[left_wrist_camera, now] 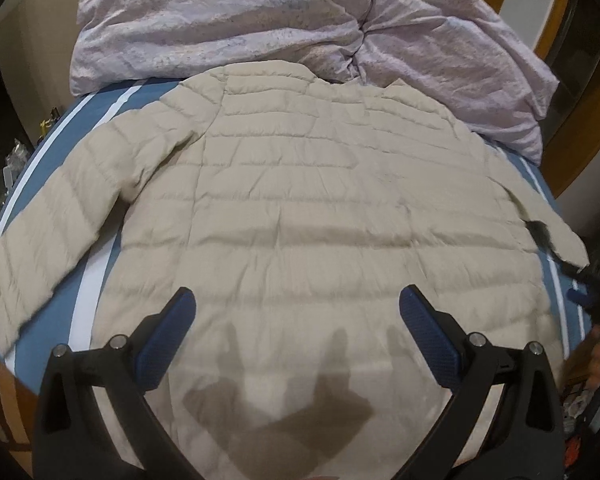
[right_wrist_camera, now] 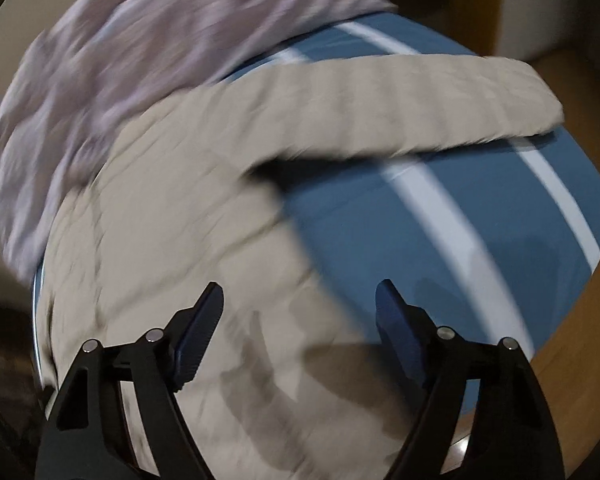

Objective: Fold large clothes
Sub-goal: 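Grasp the jacket sleeve end with the right gripper and lift it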

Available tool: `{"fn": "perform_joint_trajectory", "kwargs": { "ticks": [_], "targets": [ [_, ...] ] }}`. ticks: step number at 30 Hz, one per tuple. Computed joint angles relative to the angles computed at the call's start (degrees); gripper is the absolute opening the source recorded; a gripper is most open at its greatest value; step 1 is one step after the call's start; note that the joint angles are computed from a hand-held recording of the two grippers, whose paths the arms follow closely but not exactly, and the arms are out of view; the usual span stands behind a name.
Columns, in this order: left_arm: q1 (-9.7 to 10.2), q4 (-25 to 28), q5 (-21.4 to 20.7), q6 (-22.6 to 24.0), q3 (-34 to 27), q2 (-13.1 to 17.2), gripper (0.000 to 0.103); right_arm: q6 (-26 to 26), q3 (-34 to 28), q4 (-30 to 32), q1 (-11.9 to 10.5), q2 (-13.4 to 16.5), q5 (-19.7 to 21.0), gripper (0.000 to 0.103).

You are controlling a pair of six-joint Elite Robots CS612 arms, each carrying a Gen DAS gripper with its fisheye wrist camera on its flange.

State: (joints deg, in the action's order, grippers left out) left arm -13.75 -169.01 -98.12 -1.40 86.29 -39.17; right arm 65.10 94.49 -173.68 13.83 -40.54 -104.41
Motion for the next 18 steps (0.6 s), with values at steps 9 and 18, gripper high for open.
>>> {"fn": "perform_joint_trajectory", "kwargs": {
  "ticks": [9,18],
  "targets": [
    [-0.85,4.9,2.7,0.7,-7.8,4.2,0.101,15.9,8.0,-0.1,-7.5,-2.3,-4.0,0.068],
    [-1.01,8.5,3.7,0.4,-12.3,6.6,0.101,30.2,13.5,-1.4,-11.1,-3.6,-4.6,0.055]
  ]
}}
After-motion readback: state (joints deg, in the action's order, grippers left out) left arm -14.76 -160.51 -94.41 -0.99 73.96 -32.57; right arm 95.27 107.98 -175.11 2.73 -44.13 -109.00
